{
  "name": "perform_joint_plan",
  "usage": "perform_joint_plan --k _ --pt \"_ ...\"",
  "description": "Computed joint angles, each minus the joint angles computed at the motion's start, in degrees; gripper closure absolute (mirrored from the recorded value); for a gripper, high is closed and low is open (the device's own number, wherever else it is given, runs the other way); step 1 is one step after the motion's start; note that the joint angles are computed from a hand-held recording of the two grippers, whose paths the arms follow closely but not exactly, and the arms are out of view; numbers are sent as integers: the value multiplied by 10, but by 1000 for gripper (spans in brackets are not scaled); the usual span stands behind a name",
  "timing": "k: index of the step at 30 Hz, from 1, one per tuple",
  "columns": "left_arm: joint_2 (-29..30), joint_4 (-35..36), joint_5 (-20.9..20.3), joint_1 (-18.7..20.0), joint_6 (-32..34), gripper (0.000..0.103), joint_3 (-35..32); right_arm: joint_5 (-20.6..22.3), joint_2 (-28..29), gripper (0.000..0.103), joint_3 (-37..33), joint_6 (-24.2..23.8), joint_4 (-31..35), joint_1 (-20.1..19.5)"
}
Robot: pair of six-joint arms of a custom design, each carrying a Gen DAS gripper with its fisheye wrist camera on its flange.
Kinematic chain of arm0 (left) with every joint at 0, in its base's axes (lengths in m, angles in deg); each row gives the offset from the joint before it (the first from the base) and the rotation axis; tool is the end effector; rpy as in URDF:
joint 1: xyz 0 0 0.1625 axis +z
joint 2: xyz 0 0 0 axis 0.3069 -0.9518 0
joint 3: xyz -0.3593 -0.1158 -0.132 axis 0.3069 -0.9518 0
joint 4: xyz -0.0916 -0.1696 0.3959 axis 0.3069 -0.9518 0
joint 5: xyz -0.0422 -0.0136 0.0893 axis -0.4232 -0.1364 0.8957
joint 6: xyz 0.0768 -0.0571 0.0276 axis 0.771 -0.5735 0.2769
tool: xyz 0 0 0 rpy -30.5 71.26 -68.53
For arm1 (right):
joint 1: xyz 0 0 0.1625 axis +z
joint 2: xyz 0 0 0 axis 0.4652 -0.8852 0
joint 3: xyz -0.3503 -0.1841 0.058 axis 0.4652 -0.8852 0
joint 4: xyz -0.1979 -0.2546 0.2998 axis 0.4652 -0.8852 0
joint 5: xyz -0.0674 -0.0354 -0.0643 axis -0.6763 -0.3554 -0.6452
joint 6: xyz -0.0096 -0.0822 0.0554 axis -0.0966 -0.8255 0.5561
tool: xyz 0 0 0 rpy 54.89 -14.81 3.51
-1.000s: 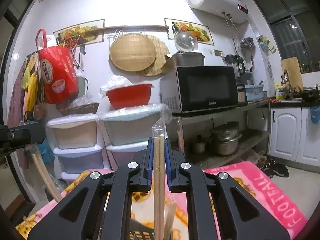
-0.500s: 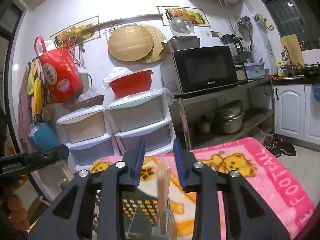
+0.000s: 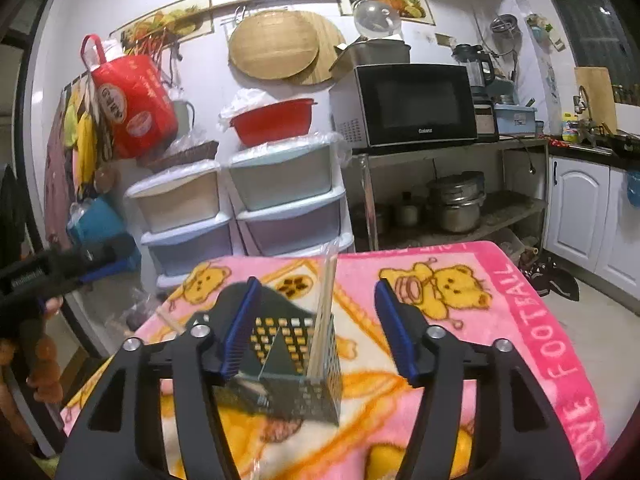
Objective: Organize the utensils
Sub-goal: 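Open both tools to release the chopsticks into the caddy, then pull both open tools back from the caddy toward the chopstick pile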
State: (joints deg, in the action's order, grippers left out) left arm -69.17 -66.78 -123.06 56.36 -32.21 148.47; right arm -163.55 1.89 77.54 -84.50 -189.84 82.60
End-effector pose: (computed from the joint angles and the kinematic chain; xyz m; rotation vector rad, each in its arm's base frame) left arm -0.0834 -0.8205 0.4204 0.9191 2.5280 -1.2667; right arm 0.3827 -0.7789 0.0375 0.5532 -2.1562 1.5078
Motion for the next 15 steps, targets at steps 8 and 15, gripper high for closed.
perform_joint_plan --k 8,15 --pt "-50 -30 -16 2 -6 11 62 -22 -38 32 76 -10 -23 18" --pt "-85 -33 -22 9 -16 11 105 -34 -62 31 126 -15 -34 29"
